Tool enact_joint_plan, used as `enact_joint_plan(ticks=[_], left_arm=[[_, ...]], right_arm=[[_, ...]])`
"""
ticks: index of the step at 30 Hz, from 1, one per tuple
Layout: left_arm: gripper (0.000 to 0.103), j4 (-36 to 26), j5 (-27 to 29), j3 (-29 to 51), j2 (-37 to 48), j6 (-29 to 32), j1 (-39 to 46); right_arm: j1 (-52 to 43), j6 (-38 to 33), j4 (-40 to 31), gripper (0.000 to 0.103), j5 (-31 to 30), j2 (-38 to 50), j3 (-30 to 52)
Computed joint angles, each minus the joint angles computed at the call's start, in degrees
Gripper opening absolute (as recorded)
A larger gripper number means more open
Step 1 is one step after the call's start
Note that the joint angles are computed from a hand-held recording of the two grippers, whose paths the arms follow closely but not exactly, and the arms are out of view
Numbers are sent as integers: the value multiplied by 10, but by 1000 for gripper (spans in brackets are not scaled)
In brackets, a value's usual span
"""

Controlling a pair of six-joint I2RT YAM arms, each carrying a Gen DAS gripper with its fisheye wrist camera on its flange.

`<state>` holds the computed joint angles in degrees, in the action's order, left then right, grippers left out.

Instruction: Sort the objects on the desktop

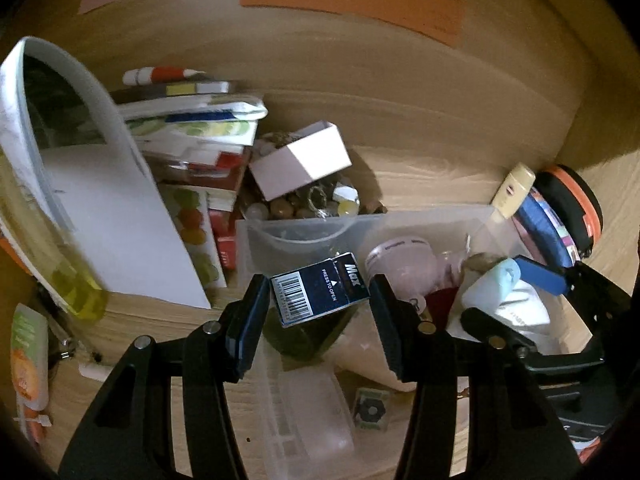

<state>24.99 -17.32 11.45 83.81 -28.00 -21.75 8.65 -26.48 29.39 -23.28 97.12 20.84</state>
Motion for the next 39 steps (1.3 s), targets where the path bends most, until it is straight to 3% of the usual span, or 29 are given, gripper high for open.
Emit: enact_joint_plan(ticks=[5,11,19,21,22,27,39], left_arm=[[51,8,0,-2,4,2,-11],[69,5,-3,-12,-21,0,-22],[82,-121,-65,-13,-160,-27,-97],[96,-177,-102,0,-182,-51,-126],[97,-197,-126,7,-186,-67,-143],[97,-286,-198,16,-230,-126,-222],[97,-396,-313,25,-209,-309,-365]], right_arm=[[8,-5,11,72,11,21,5],[15,-13,2,72,17,14,4],[-3,-48,-45,84,21,-82,-33],[-19,-59,-68,86,12,-112,-39],[-30,-66,-85,87,4,-130,-41],[-87,-92,-144,94,-39,-201,-53],[-233,-171,-252,102,-160,-365,-107]])
